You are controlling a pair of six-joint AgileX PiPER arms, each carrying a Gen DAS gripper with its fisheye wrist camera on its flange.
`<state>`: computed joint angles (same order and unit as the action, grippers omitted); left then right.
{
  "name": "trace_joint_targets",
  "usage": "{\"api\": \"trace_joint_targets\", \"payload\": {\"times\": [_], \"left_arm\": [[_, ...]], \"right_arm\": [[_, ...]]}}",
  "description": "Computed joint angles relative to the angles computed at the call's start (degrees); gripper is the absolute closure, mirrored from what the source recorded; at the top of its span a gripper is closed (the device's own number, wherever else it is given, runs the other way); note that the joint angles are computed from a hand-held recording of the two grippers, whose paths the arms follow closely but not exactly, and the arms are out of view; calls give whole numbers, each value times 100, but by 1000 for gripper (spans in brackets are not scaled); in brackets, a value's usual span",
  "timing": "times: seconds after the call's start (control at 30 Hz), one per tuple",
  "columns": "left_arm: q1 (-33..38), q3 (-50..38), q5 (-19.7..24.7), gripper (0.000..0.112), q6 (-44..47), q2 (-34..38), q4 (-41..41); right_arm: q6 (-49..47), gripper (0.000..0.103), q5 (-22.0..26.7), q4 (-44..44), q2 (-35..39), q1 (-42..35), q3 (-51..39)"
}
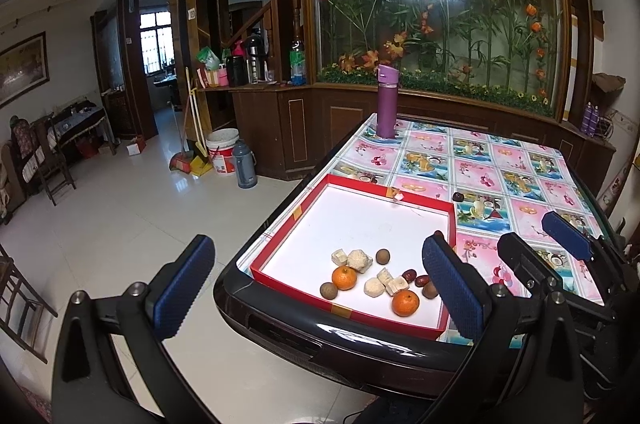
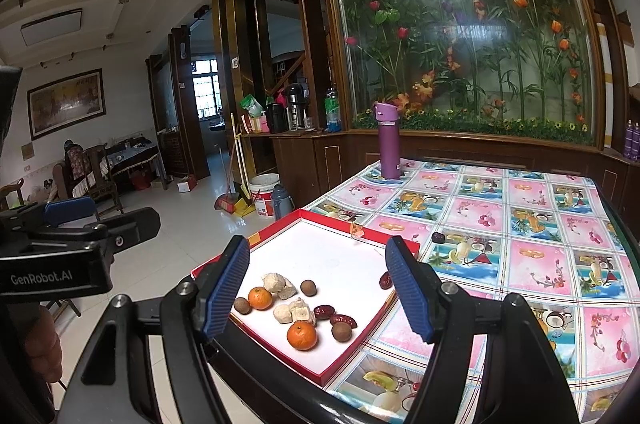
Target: Organize fruits
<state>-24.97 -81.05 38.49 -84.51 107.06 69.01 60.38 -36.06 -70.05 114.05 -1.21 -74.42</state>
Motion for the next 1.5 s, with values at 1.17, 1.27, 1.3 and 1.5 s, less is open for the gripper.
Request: {"api": "trace_joint_targets", "payload": {"times": [1.17, 1.27, 1.3, 1.5], "left_arm": [[-12, 212, -284, 9, -271, -196, 435], [47, 195, -362, 9, -225, -203, 319], [61, 185, -382, 9, -206, -201, 296], [139, 175, -466, 9, -44, -210, 90]], "right_arm": [[-217, 32, -24, 249, -150, 12, 181], [-217, 32, -37, 250, -153, 7, 189], [-236, 32, -37, 259, -150, 5, 190], [-178, 32, 6, 201, -166, 44, 150]]}}
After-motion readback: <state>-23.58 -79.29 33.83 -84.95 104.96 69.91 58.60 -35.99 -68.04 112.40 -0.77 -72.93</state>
